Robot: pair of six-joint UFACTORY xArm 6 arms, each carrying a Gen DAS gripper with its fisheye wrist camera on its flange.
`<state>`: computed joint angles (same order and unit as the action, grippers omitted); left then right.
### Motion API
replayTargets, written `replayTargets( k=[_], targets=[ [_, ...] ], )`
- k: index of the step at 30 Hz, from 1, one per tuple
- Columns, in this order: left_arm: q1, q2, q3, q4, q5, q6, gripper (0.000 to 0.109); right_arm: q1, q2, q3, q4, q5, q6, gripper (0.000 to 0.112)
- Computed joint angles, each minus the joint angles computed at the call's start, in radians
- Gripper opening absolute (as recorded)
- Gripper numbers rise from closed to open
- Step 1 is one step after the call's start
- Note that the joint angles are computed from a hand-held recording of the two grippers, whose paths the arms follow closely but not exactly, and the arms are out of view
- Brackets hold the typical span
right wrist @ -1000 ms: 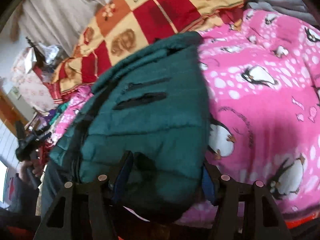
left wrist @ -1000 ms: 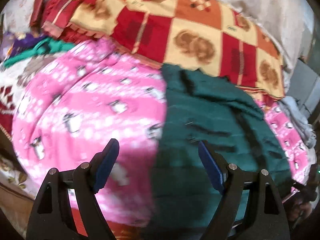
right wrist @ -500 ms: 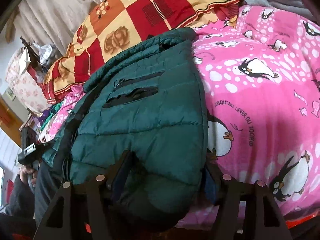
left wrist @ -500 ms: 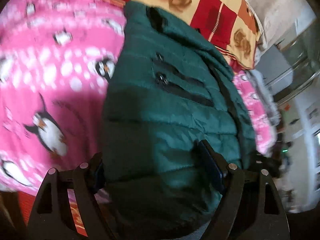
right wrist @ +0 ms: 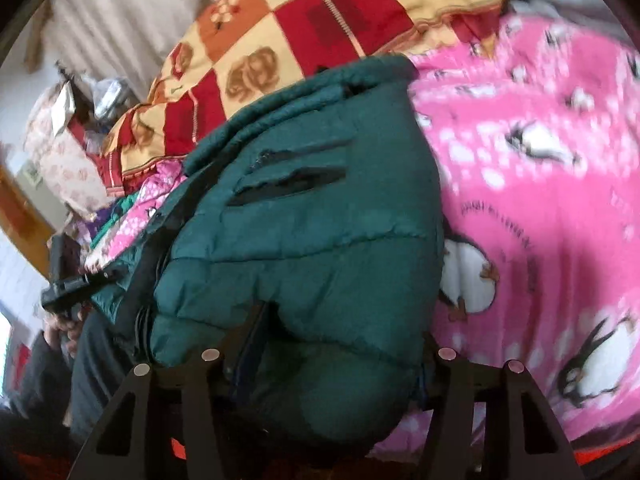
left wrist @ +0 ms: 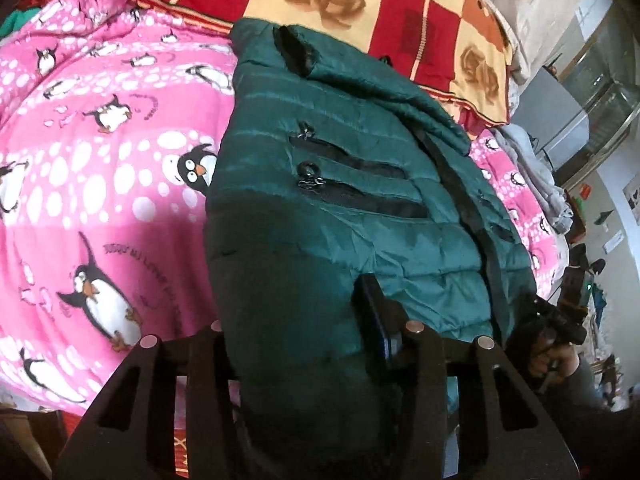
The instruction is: Fold large clothes
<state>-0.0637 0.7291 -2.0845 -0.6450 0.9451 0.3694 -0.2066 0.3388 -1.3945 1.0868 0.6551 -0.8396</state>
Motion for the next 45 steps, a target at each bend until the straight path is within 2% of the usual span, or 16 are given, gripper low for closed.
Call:
replayTargets(
  k=[2, 4, 7, 9, 11, 13, 15, 18, 21, 23, 27, 29, 32, 35, 41, 45],
  targets=[
    [0.007, 0.044, -0.066, -0.006, 0.043, -0.031, 0.046, -0.008, 0.008, -0.011, 0.027, 0.018, 0.002, 0.058],
    [0.008, 0.040, -0.063, -0.012, 0.042, -0.041, 0.046, -0.016, 0.005, -0.010, 0.094, 0.031, -0.033, 0.058],
    [-0.001, -0.008, 0.007, -0.010, -0.015, -0.026, 0.046, -0.022, -0.040, 0.020, 0.230, 0.050, -0.207, 0.051],
    [-0.008, -0.031, 0.039, -0.001, -0.044, -0.017, 0.042, -0.010, -0.066, 0.039, 0.255, 0.025, -0.276, 0.047],
    [-0.026, -0.050, 0.063, 0.046, -0.084, -0.013, 0.034, 0.006, -0.050, 0.026, 0.167, -0.001, -0.210, 0.034],
    [-0.040, -0.063, 0.080, 0.092, -0.115, -0.019, 0.033, 0.011, -0.030, 0.007, 0.109, -0.001, -0.144, 0.029],
    [-0.045, -0.059, 0.076, 0.124, -0.122, -0.032, 0.033, 0.006, -0.034, 0.005, 0.138, 0.004, -0.165, 0.028],
    [-0.041, -0.013, 0.002, 0.160, -0.059, -0.084, 0.035, 0.016, -0.022, 0.002, 0.102, -0.017, -0.119, 0.028],
    [-0.041, -0.003, -0.018, 0.180, -0.040, -0.115, 0.037, 0.029, 0.006, -0.011, -0.015, -0.052, 0.015, 0.028],
    [-0.044, -0.015, -0.006, 0.195, -0.044, -0.114, 0.037, 0.031, 0.006, -0.013, -0.024, -0.055, 0.032, 0.028],
    [-0.058, -0.050, 0.056, 0.234, -0.103, -0.133, 0.035, 0.033, -0.020, 0.002, -0.003, -0.065, -0.049, 0.025],
    [-0.069, -0.078, 0.100, 0.253, -0.150, -0.131, 0.024, 0.032, -0.040, 0.014, 0.038, -0.068, -0.099, 0.019],
    [-0.074, -0.109, 0.137, 0.242, -0.185, -0.130, 0.019, 0.024, -0.077, 0.035, 0.088, -0.066, -0.161, 0.015],
    [-0.076, -0.148, 0.182, 0.218, -0.222, -0.133, 0.018, 0.025, -0.111, 0.051, 0.089, -0.079, -0.169, 0.014],
    [-0.079, -0.217, 0.260, 0.194, -0.236, -0.137, 0.018, 0.014, -0.170, 0.078, 0.081, -0.065, -0.166, 0.014],
    [-0.092, -0.305, 0.382, 0.193, -0.274, -0.129, 0.018, 0.007, -0.209, 0.088, 0.071, -0.046, -0.148, 0.014]
  ],
)
